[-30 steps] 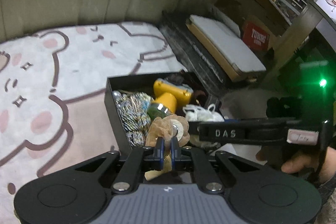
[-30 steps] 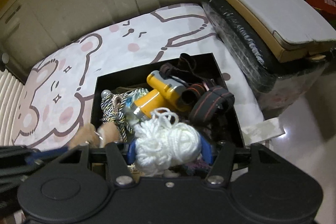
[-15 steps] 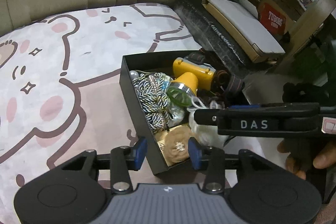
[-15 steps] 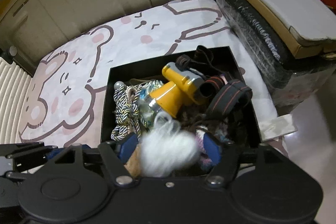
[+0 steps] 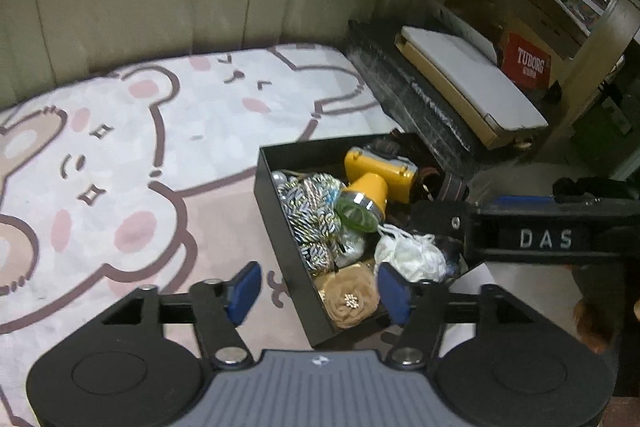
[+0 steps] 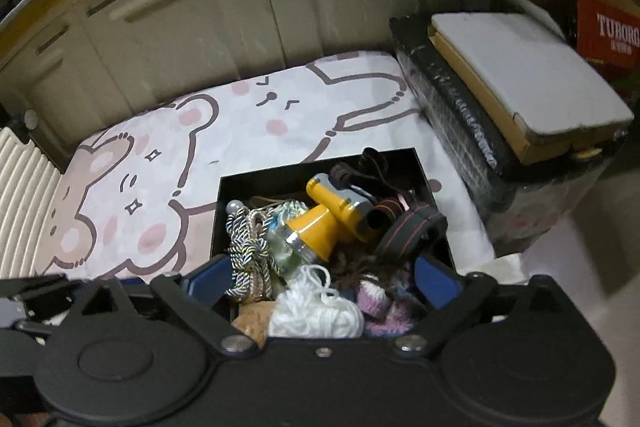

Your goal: Organize objects

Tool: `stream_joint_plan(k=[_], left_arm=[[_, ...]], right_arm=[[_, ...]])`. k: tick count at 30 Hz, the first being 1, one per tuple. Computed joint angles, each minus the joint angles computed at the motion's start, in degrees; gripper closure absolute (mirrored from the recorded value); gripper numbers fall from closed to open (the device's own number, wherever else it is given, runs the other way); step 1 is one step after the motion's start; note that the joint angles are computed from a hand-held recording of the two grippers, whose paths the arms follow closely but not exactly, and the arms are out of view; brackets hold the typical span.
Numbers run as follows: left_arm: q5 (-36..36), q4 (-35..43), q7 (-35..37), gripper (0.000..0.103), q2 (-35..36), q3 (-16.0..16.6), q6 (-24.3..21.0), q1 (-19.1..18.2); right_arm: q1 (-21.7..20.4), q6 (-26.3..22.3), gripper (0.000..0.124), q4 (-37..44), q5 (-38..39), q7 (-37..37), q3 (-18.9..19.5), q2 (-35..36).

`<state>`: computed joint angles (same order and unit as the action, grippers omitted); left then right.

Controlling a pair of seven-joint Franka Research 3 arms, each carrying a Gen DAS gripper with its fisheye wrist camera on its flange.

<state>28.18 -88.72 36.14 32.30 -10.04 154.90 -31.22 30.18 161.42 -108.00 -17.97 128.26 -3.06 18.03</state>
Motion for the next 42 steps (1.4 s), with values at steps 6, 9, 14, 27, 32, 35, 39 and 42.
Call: stream_joint_plan(k=[6, 9, 14, 27, 32, 35, 39, 42], left_arm=[[5.6, -3.0, -6.2, 0.011, -3.7, 3.0, -1.0, -2.3], [8.0, -4.6, -9.1, 0.007, -5.4, 3.0, -0.9, -2.2], [11.3, -6.4, -12.6, 0.003, -7.9, 2.5, -1.9, -1.8], [18.8, -9.4, -15.4, 0.001, -15.1, -1.0, -9.1, -2.3], [19.6, -10.1, -16.6, 0.001, -17.2, -2.9, -14.1, -2.5], [20.8, -12.5, -17.9, 0.0, -19.1, -3.7, -13.2, -2.1], [21.1, -14.9, -17.8, 0.0, -21.1, -5.1, -13.2, -1.6], [20.9, -15.6, -16.7, 0.0, -21.7, -5.9, -13.8, -1.4]], right_arm=[[1.0, 0.5, 0.021, -3.1, -5.0, 4.8, -1.5, -3.2], [1.6, -0.3, 0.021, -4.5, -10.2, 9.6, -2.3, -5.1], [-0.1, -1.3, 0.021, -7.0, -16.5, 14.5, -0.4, -8.6], [-8.6, -2.5, 0.021, -17.0, -22.6, 18.5, 8.8, -21.7], [-11.2, -3.7, 0.021, -20.4, -25.0, 19.5, 12.9, -26.6], [-12.4, -3.0, 0.021, -22.8, -24.1, 18.9, 14.8, -29.4], [-14.2, -2.8, 0.021, -25.3, -22.0, 19.3, 17.6, -32.4], [-16.3, -3.2, 0.021, -26.4, -23.9, 22.6, 20.5, -33.9]])
